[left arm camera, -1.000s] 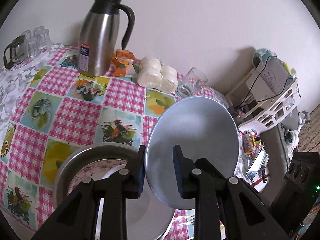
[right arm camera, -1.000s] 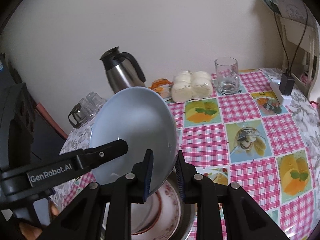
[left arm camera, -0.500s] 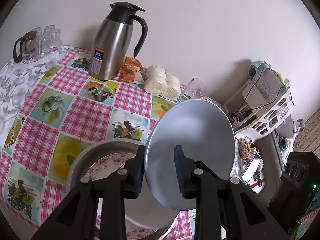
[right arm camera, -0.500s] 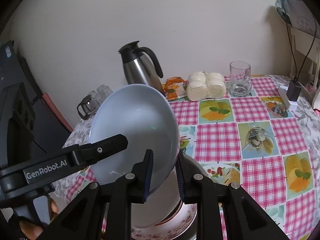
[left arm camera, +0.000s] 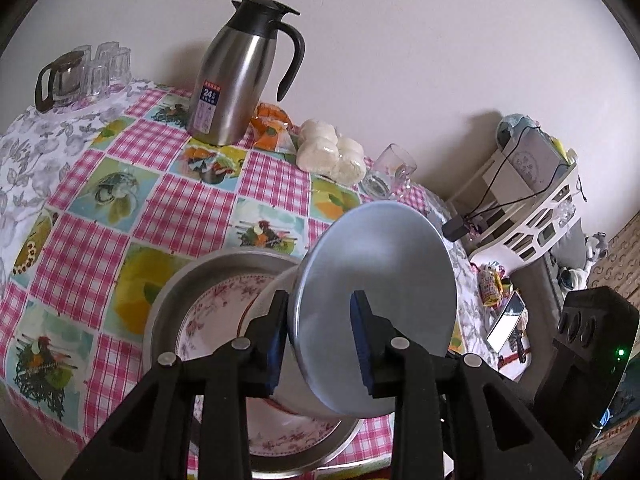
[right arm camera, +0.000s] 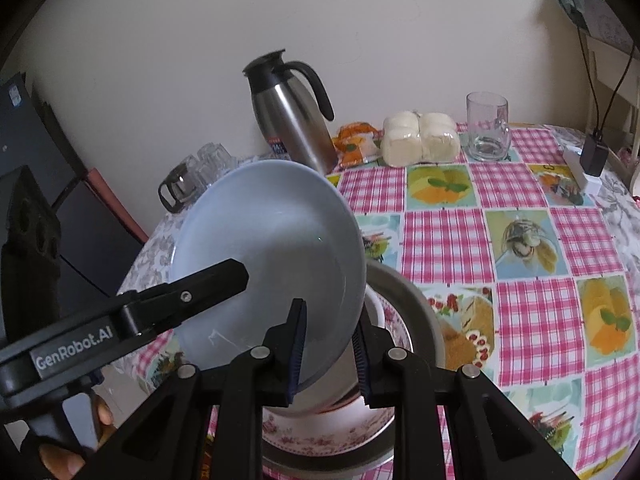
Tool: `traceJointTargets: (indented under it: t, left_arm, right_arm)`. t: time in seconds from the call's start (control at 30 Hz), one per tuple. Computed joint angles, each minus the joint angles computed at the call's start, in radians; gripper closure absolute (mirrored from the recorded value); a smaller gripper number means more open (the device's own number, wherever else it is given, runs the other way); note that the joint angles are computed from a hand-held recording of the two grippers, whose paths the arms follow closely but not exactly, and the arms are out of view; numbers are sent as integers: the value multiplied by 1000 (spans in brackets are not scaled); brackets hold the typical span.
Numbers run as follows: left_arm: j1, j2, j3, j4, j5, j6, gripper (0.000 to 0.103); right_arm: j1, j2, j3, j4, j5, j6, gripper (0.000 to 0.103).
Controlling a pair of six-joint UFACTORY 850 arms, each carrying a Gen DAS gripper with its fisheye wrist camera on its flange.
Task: Organize plates and bowls
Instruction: 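Lower the small white bowl into the square bowl in the basin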
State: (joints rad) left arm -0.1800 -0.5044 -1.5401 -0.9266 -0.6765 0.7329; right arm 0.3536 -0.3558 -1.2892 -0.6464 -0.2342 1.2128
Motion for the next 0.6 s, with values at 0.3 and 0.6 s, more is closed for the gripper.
traceJointTargets:
  t: [0.3,0.6]
  left_arm:
    - [13,-23,-11,18,-43,-30,72]
    - [39,-67,-45,-20,-134,-65,72]
  right_arm:
    - [3,-29,-29,186,-55,-211,76]
    - [3,-44,-46,267,-75,-308,73]
